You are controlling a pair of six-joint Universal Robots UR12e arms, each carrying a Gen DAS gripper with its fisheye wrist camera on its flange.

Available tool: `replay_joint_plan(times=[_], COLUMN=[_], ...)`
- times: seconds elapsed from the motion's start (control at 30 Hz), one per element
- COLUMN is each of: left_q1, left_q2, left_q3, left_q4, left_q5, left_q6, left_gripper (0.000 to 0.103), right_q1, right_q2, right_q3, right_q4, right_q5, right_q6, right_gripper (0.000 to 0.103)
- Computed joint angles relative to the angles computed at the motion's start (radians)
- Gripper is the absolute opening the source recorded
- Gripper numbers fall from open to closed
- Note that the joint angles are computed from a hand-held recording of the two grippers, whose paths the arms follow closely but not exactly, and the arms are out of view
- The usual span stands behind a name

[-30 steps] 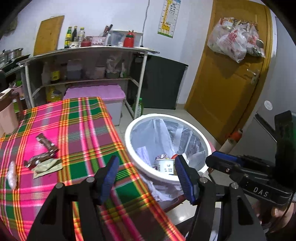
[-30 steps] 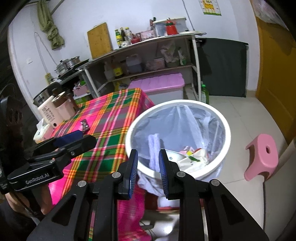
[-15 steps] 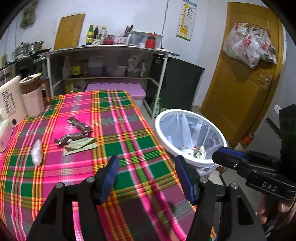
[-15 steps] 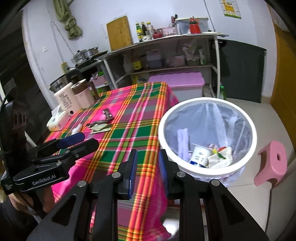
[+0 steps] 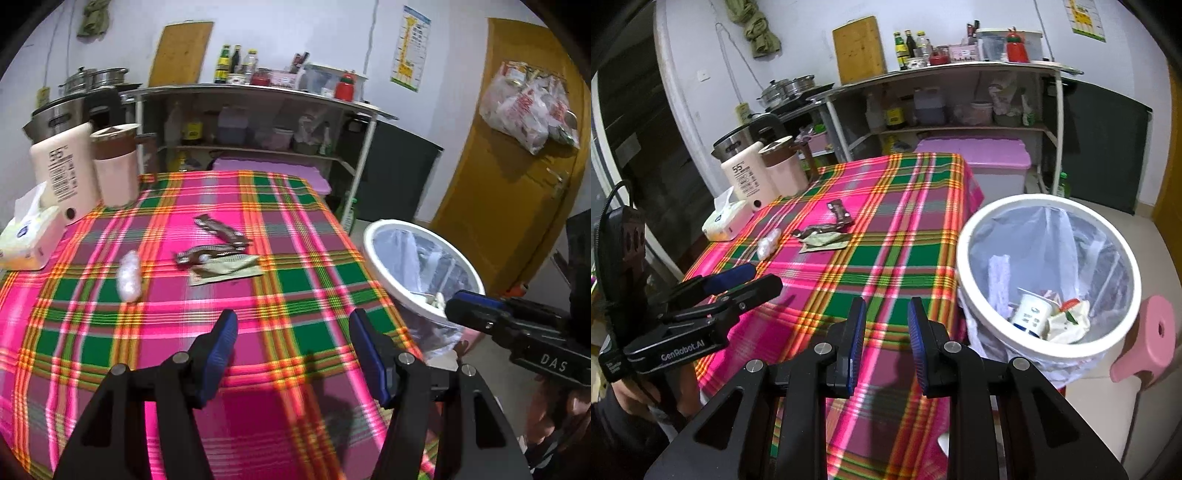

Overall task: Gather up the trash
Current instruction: 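Move both tools back from the bin to the table, then grasp the clear plastic wrapper with the left tool while the right tool grasps the brown wrapper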

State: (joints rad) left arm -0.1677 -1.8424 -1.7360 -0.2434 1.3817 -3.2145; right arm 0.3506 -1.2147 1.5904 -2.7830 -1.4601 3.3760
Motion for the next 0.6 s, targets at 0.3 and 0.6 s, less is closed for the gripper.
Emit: replay_joint_plan(times=[0.3, 0.6], left_q1=[0.040, 0.075], left_q2=[-0.003, -0.036], left_q3=[0.000, 0.036], left_q4=[0.005, -0.020], left_q5=[0.072, 0.114], left_q6=[-0.052, -0.101], left_gripper=[0.065, 0.065], right_q1=[0.014, 0.020], right_q2=[0.046, 0.102], right_q3=[-0.071, -0.153], right_q4=[0.028, 0.077], right_q5=[0.035, 0.055], right_q6=[-0.060, -0.095], right_gripper=[0.024, 0.024])
